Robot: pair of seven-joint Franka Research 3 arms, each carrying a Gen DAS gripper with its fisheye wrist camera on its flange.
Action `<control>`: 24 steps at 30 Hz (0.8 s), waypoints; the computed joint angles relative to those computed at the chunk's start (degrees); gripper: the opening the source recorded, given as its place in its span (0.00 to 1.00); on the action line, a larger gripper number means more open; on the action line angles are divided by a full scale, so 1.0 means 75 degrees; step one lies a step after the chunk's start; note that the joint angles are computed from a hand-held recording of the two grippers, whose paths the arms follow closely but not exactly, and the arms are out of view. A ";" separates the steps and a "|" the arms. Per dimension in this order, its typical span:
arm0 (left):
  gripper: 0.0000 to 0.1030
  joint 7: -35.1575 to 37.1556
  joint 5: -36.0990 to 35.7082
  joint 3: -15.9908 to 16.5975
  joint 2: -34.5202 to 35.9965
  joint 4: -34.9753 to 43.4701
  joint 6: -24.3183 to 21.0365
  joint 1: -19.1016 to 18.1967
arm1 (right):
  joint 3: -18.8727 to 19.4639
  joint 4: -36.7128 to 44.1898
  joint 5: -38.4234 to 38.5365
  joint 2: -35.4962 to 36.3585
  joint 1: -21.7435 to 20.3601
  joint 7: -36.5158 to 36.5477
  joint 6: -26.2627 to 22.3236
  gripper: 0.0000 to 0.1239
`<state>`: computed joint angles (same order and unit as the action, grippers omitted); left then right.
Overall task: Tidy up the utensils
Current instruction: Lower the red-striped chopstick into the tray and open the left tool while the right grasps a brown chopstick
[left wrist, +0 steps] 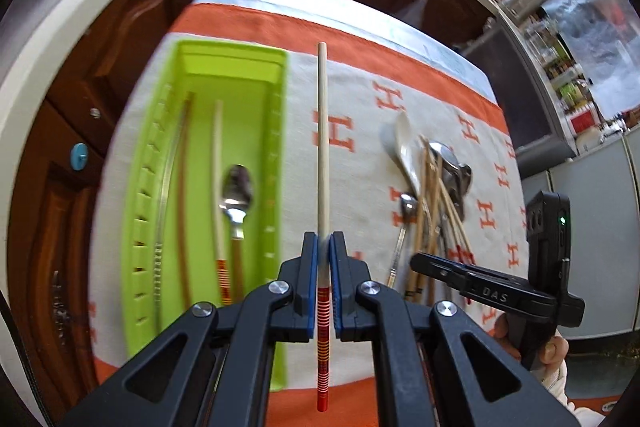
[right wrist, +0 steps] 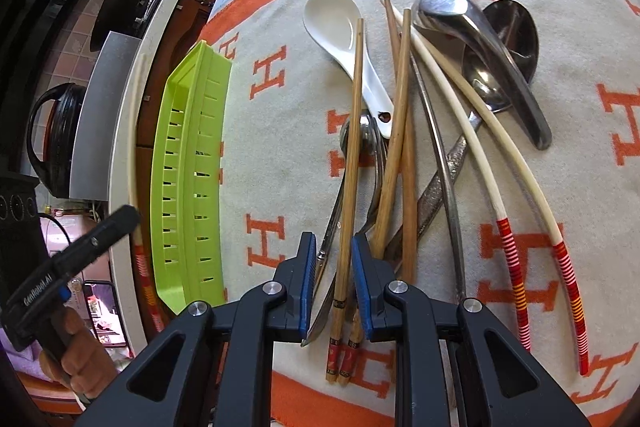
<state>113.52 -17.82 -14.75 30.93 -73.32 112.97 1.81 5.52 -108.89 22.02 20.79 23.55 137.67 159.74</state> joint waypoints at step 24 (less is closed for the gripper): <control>0.04 -0.0502 0.1735 0.0396 0.1317 0.1432 -0.0061 -0.0252 | -0.0513 0.1463 -0.1421 0.0723 0.0279 0.0837 -0.1450 0.11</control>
